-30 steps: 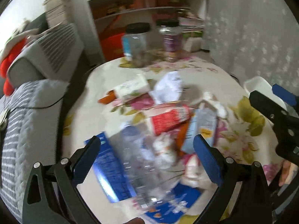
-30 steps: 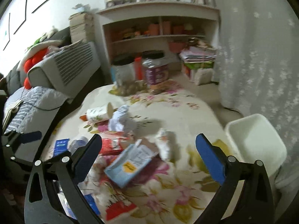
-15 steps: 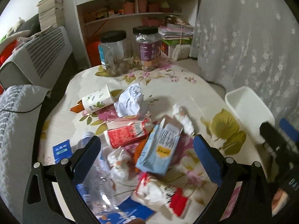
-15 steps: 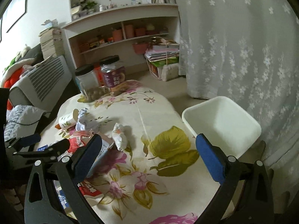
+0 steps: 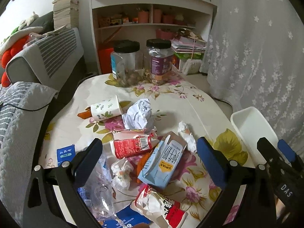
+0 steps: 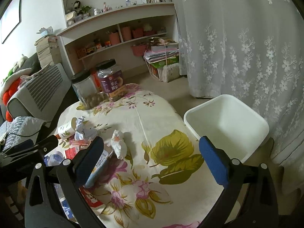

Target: Collect trash

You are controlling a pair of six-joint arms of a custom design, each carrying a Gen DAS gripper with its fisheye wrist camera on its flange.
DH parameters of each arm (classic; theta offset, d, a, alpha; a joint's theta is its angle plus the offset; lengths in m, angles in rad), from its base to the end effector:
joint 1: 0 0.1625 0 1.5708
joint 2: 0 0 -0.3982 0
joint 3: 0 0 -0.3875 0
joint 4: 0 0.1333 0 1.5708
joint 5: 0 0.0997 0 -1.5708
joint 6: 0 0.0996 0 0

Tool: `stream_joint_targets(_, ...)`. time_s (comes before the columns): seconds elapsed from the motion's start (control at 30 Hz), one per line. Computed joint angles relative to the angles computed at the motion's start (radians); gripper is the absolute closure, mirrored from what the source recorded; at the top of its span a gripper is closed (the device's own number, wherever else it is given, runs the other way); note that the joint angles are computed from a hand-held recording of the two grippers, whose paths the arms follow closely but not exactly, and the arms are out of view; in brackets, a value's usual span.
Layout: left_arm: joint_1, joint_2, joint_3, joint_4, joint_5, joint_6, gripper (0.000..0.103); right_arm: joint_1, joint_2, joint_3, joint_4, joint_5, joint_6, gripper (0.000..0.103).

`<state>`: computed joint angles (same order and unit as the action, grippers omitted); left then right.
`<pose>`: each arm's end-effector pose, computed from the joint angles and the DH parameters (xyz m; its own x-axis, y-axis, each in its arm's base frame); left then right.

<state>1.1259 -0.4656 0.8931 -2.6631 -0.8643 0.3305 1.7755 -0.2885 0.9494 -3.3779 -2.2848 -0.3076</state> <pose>-0.1801 -0.8377 0.1825 -0.7025 0.1983 -0.6835 0.5991 0.6831 -0.4177 0.2287 -0.7668 0.0978 -0.7955 0.2883 0.5330 -0.3406 0.5148 -0.7868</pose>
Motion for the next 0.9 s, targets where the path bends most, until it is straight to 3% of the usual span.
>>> stream_joint_targets(0.37, -0.001, -0.008, 0.018, -0.036, 0.025, 0.020, 0.007, 0.000, 0.017, -0.039, 0.027, 0.005, 0.010, 0.007)
stream_joint_targets(0.5, 0.001, -0.002, -0.006, 0.014, 0.105, -0.018, 0.007, 0.001, 0.019, -0.045, 0.046, 0.006, 0.017, 0.007)
stream_joint_targets(0.67, 0.035, 0.020, -0.120, 0.300, 0.246, -0.216, 0.007, 0.006, 0.025, -0.058, 0.130, 0.033, 0.038, 0.007)
stream_joint_targets(0.8, 0.070, 0.028, -0.196, 0.523, 0.285, -0.342, 0.007, 0.014, 0.037, -0.071, 0.191, 0.061, 0.024, 0.007)
stream_joint_targets(0.9, 0.096, 0.025, -0.238, 0.642, 0.276, -0.406, 0.007, 0.020, 0.042, -0.072, 0.240, 0.086, 0.009, 0.007)
